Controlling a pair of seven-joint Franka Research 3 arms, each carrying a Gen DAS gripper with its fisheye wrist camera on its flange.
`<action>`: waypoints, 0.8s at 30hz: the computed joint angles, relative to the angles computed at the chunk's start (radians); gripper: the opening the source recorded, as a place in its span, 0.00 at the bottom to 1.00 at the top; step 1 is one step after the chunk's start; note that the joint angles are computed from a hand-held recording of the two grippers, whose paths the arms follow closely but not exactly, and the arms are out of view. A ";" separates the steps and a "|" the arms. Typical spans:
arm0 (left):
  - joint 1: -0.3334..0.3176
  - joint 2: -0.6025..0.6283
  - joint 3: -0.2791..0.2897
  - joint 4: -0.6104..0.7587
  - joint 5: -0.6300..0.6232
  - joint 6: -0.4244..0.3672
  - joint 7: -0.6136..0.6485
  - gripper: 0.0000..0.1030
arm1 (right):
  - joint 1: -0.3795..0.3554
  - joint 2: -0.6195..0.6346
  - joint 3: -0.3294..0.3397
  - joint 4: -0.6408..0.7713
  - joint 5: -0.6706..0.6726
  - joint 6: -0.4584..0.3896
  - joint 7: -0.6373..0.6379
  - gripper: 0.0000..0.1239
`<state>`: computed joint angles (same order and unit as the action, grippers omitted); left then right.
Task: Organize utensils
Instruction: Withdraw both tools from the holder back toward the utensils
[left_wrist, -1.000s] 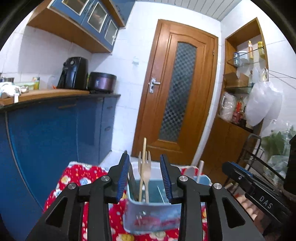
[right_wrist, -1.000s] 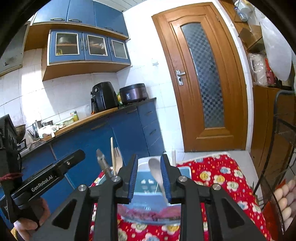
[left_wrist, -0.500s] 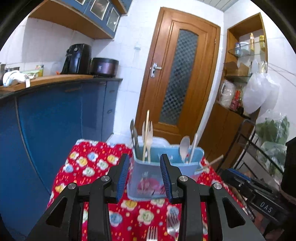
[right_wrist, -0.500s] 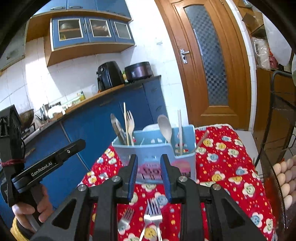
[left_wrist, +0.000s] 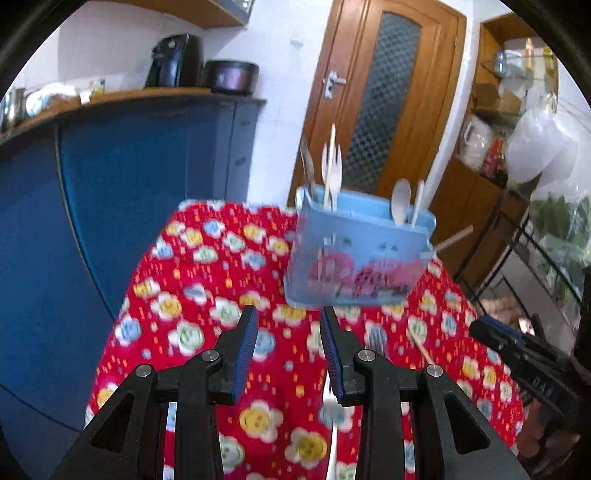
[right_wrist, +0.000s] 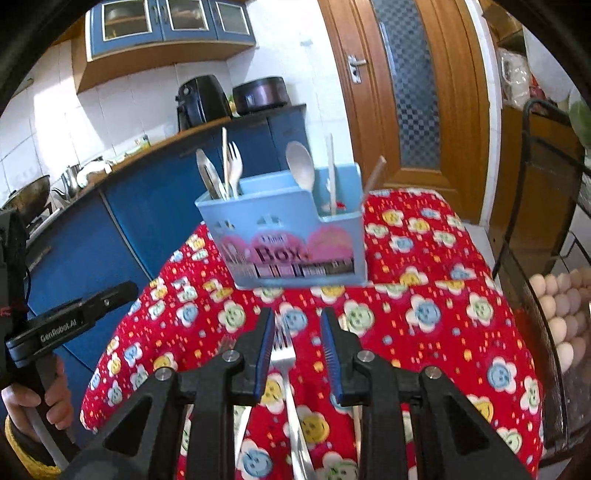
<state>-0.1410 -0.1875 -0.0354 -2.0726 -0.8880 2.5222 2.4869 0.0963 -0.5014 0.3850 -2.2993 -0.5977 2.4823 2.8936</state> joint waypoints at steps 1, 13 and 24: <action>0.002 -0.001 0.000 -0.005 0.013 -0.015 -0.004 0.34 | 0.004 -0.002 -0.003 -0.005 0.007 -0.004 -0.002 0.23; 0.026 0.014 -0.010 -0.032 0.148 -0.148 -0.084 0.34 | 0.089 0.003 -0.094 -0.037 0.219 -0.115 -0.170 0.25; 0.042 0.050 -0.031 -0.008 0.259 -0.248 -0.128 0.34 | 0.118 0.045 -0.162 -0.028 0.425 -0.154 -0.353 0.25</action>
